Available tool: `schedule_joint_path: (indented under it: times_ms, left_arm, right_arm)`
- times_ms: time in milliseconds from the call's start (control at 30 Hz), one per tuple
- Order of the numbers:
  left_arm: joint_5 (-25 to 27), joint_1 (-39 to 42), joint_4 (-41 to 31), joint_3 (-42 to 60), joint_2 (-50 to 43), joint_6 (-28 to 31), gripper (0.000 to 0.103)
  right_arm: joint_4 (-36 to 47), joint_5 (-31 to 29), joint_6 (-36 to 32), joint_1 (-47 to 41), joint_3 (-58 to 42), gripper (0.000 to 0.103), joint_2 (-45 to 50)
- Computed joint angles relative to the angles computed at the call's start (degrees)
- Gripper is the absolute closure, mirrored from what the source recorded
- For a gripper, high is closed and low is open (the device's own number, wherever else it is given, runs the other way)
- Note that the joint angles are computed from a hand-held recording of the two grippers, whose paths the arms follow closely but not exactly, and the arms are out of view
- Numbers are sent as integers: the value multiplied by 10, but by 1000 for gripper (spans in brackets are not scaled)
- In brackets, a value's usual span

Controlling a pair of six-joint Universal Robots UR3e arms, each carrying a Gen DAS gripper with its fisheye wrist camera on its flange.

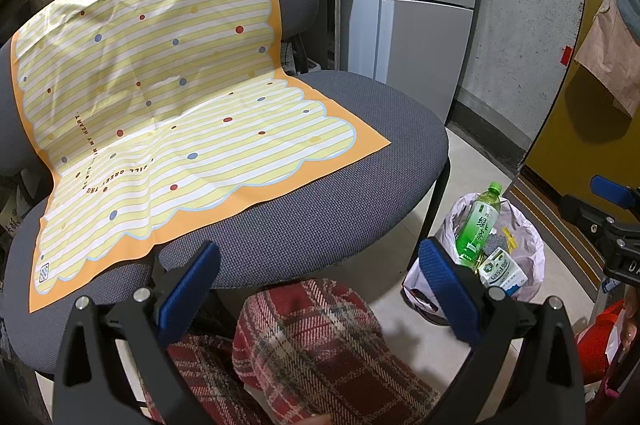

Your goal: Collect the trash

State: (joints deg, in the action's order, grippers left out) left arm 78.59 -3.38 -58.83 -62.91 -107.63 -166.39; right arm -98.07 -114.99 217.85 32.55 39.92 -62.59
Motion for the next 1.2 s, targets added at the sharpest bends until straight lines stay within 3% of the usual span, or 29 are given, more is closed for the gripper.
schedule_joint_path:
  times_ms: [733, 933, 1200]
  left_arm:
    - [1, -1, -3, 5, -3, 1, 7]
    - [12, 0, 44, -35, 14, 3, 7]
    - [28, 18, 3, -3, -10, 1, 7]
  right_arm:
    - [4, -1, 2, 2, -8, 12, 5]
    - [9, -3, 6, 3, -16, 12, 10]
    - [-6, 34, -6, -3, -49, 12, 50]
